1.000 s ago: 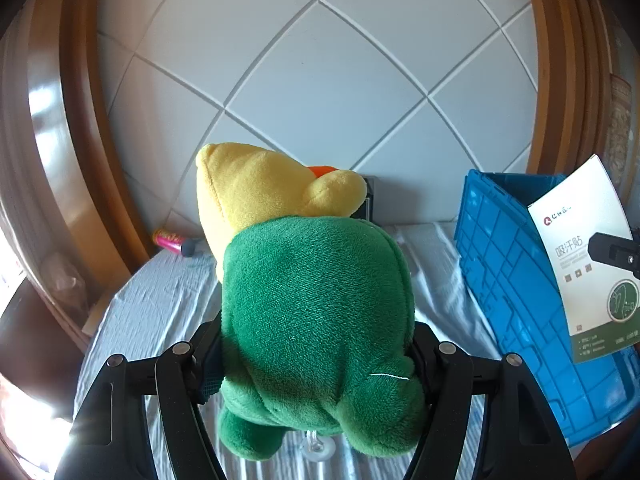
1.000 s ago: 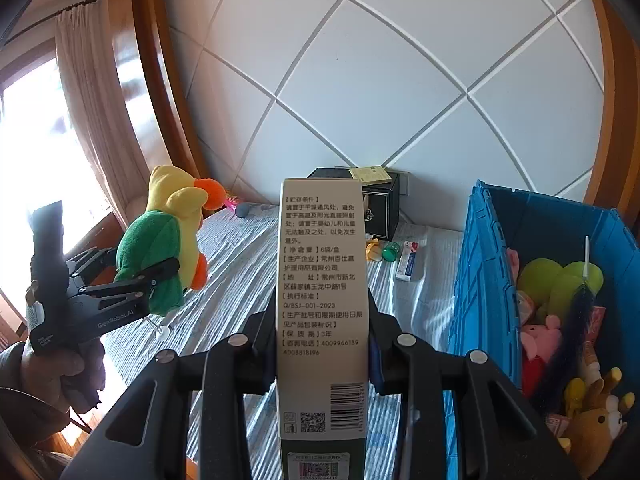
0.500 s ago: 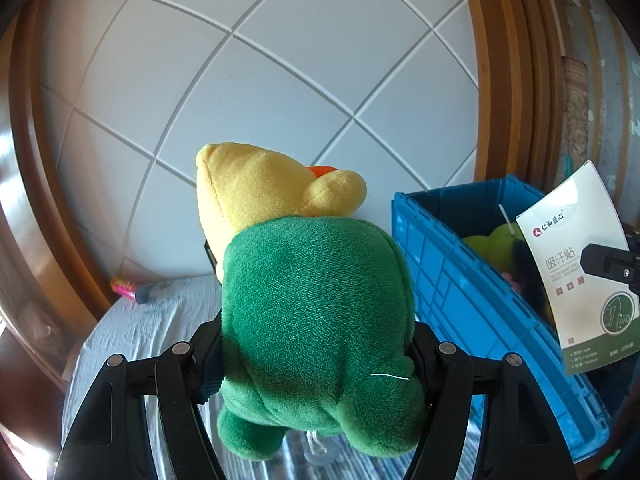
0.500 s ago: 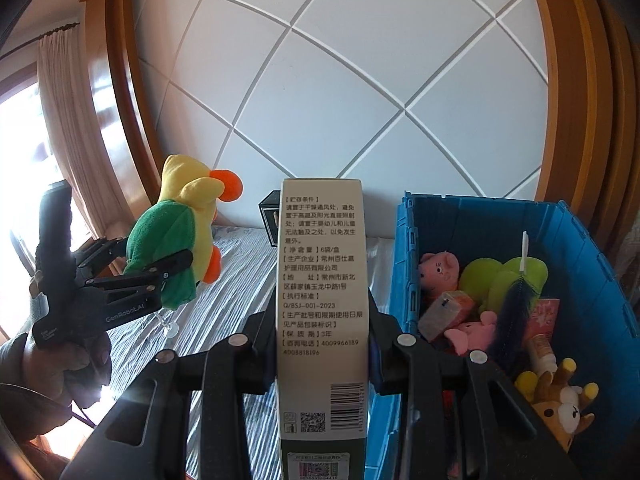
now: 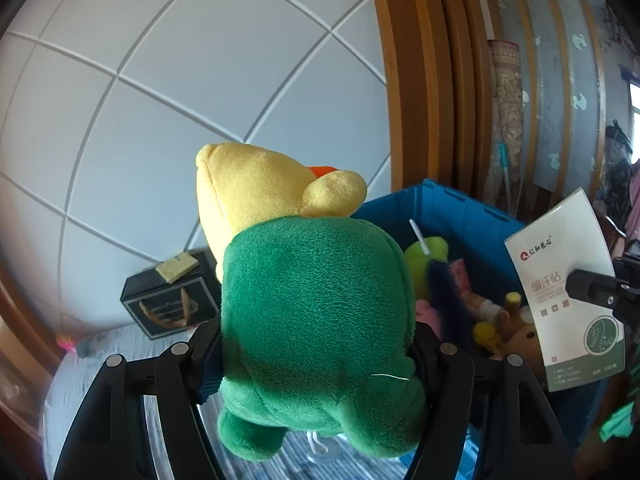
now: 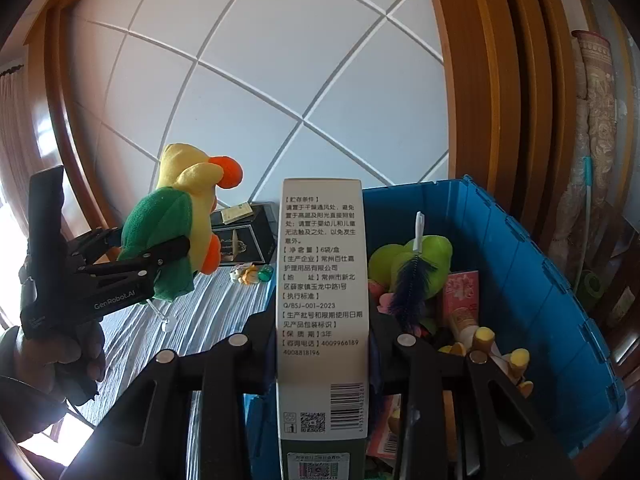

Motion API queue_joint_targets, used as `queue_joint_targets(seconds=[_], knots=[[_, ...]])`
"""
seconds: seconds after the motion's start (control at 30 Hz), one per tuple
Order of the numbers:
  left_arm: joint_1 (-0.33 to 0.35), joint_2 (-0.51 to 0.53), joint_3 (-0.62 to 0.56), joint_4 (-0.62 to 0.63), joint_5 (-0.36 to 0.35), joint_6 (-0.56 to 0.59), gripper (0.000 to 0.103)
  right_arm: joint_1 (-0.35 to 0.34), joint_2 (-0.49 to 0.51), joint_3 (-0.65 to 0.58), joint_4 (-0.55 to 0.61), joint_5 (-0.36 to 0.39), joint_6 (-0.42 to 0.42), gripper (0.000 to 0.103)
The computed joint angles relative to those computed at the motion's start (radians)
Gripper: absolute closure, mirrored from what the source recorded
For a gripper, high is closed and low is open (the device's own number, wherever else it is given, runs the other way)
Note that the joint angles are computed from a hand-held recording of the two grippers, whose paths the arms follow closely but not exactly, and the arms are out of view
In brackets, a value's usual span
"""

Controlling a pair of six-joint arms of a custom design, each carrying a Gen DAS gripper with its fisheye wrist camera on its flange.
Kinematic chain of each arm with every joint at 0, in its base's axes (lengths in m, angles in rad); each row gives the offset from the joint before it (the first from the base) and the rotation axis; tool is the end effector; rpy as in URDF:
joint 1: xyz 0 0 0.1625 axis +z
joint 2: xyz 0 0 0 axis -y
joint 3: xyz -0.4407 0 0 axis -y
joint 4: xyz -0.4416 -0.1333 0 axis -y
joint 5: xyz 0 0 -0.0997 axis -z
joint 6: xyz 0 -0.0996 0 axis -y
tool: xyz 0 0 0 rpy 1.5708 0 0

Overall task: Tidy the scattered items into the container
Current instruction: 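Bring the held parrot and white box over the bin opening with both tools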

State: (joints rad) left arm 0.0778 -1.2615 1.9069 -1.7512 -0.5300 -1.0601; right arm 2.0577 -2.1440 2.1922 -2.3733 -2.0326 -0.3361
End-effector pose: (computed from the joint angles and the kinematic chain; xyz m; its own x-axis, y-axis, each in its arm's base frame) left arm -0.5347 -0.2616 0.2269 -0.6081 0.2004 -0.7682 0.7378 0.4999 -0.4536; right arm 0.2357 -0.2552 0.5148 -0.7693 -0.3533 0.5324 -0.6299 0.5588 -0.5394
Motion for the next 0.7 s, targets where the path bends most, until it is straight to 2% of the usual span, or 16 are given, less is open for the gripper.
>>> queue_joint_targets(seconds=[0.17, 0.37, 0.7], knots=[[0.036, 0.094, -0.050, -0.227, -0.028, 0.192, 0.032, -0.049, -0.054, -0.001, 0.018, -0.008, -0.006, 0.070], [0.078, 0.211, -0.135, -0.395, -0.071, 0.379, 0.031, -0.090, -0.097, 0.008, 0.050, -0.013, -0.009, 0.070], [0.113, 0.319, -0.239, -0.502, -0.115, 0.520, 0.030, -0.154, -0.106, 0.004, 0.053, 0.023, -0.029, 0.070]])
